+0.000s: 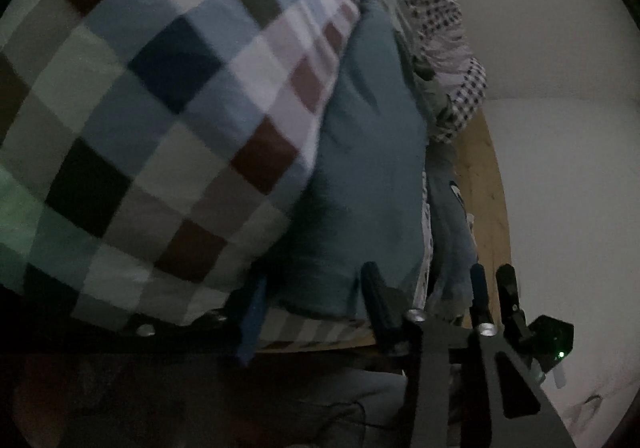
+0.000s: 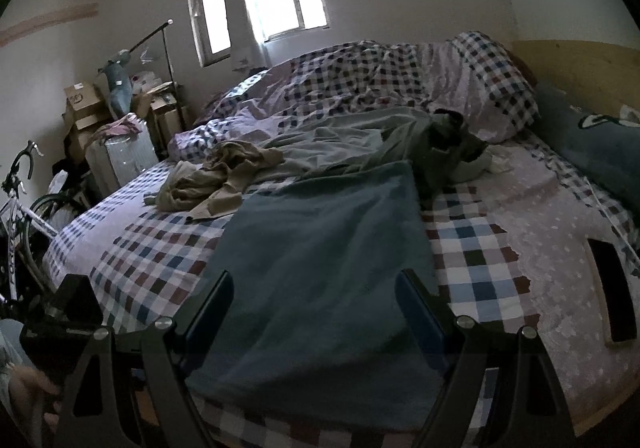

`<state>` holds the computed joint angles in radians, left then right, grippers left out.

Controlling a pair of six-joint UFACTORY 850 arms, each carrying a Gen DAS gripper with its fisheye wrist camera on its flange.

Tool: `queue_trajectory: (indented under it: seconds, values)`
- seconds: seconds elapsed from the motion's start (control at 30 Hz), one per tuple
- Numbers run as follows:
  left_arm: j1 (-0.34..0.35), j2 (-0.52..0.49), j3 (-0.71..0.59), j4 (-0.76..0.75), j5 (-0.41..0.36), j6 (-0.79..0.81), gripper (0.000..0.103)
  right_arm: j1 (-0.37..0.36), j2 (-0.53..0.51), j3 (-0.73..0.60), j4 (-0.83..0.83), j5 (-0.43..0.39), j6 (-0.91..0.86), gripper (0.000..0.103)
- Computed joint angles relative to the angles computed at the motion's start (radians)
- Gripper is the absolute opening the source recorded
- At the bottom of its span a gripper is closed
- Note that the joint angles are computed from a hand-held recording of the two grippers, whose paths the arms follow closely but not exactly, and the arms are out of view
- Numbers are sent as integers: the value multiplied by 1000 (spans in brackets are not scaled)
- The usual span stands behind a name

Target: Fold clothes

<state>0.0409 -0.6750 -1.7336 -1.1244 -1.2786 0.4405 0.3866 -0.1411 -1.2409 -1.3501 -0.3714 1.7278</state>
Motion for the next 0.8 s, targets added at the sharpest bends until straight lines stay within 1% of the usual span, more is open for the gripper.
queue_trajectory:
  seconds: [0.07, 0.13, 0.17, 0.2, 0.23, 0.33, 0.4, 0.47, 0.5, 0.53, 0.63, 0.73, 0.8]
  values:
    - [2, -4, -2, 3, -6, -16, 30, 13, -7, -7, -16, -25, -10, 86]
    - [5, -4, -1, -2, -14, -21, 26, 27, -14, -13, -35, -50, -20, 86]
    - [6, -4, -2, -5, -17, -19, 26, 31, -15, -15, -35, -51, -26, 86]
    - [6, -4, -4, -7, -18, -16, 23, 33, -17, -16, -29, -50, -36, 86]
    - [5, -5, -9, -7, -20, -13, 15, 36, -18, -17, -24, -49, -46, 86]
    - [6, -6, -17, -22, -33, -13, 6, 45, -27, -27, 53, -30, -169, 86]
    - [6, -5, -23, -30, -41, -12, 5, 57, -30, -32, 120, -18, -287, 86]
    - [7, -4, -29, -34, -47, -8, 4, 88, -34, -36, 126, -40, -380, 86]
    - [7, -2, -30, -37, -49, -5, 4, 103, -37, -36, 111, -58, -404, 86]
    - [8, 0, -31, -41, -51, -1, 4, 132, -43, -34, 71, -96, -431, 86]
    - [10, 7, -28, -51, -62, 1, 3, 201, -77, -39, 15, -179, -576, 85]
    - [10, 10, -33, -64, -76, 2, 3, 245, -125, -46, -25, -241, -692, 85]
    - [8, 10, -37, -72, -80, 2, 3, 257, -156, -57, -60, -276, -716, 85]
